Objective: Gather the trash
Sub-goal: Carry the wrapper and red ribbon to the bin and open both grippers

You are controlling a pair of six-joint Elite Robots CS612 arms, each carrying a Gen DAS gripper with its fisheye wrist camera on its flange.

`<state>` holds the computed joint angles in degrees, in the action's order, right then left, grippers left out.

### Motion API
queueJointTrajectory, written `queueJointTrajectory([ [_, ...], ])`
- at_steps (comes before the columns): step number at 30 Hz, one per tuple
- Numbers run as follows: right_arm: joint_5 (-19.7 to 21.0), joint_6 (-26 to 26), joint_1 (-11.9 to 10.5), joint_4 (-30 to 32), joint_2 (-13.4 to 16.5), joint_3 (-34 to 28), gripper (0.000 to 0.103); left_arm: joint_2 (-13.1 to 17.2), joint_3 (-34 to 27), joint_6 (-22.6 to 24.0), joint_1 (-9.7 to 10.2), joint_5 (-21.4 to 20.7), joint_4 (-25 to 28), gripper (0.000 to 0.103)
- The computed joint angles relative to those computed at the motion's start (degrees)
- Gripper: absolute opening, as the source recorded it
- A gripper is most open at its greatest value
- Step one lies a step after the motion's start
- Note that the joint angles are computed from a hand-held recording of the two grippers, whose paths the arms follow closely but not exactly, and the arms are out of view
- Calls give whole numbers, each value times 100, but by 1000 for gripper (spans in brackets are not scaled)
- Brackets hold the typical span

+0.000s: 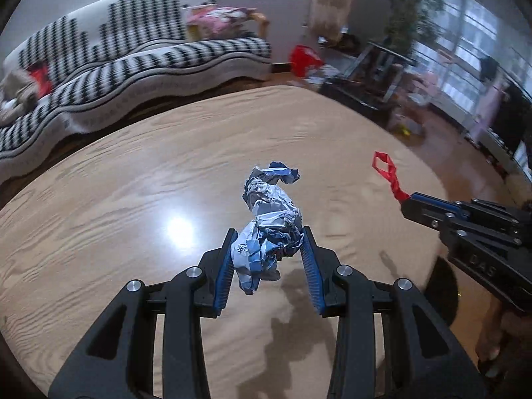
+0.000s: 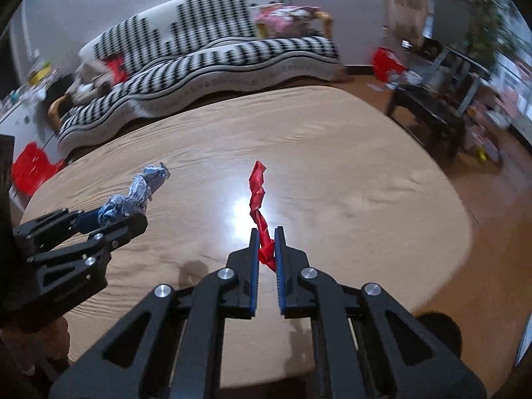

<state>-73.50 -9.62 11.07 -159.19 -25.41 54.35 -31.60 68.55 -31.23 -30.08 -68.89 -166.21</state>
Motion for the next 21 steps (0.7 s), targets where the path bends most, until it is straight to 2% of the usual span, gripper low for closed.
queueJointTrajectory([
  [14,-802,1050,-827,-865,-651,1521,10,922,-1701,1026,-532,-936,439,38],
  [17,-986,1209,-948,-817,-719,1702,10,1113,-2036,1126,-609,-1200,547,38],
  [21,-1137,1456,-1081,-443,-749,1769,10,1432,-2604,1197,-682,-1536,893,38],
])
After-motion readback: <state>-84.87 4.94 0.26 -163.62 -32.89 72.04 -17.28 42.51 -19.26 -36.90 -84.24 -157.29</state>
